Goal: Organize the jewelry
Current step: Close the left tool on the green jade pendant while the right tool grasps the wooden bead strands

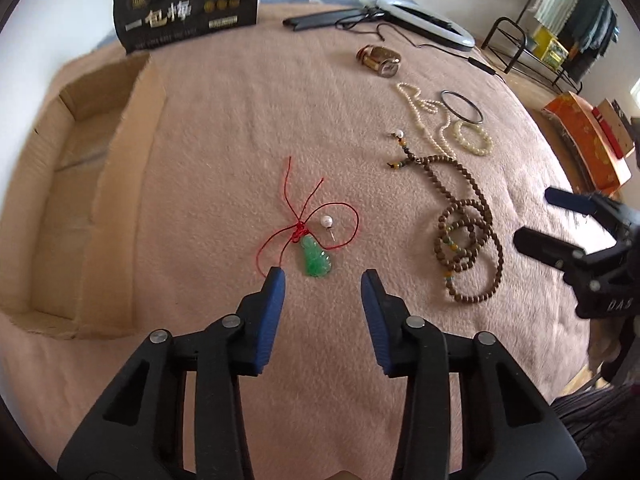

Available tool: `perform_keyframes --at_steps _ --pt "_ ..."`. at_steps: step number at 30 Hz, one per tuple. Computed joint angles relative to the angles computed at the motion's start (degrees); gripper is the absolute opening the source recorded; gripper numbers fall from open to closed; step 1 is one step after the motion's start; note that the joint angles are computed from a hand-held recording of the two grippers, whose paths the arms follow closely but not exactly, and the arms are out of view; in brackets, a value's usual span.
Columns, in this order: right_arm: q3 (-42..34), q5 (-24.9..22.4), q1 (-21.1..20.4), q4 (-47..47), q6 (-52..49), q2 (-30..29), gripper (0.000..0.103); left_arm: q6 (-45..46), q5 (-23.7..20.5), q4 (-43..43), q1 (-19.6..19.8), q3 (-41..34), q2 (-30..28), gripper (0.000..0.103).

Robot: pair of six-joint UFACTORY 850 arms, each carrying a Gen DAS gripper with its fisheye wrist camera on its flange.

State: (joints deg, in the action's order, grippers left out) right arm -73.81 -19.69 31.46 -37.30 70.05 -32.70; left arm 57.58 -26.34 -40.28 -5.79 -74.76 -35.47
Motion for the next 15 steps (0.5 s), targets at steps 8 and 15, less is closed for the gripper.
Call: perform_keyframes --at_steps 8,15 --pt "-3.82 1.07 -2.50 16.19 -14.77 -4.09 0.100 -6.09 -0.55 3.82 -0.74 -3.85 -3.89 0.036" --pt "-6.99 -0.74 -2.63 25.41 -24.38 -7.24 0.099 -8.58 -1.37 5.51 -0.69 -5.58 -5.86 0.032"
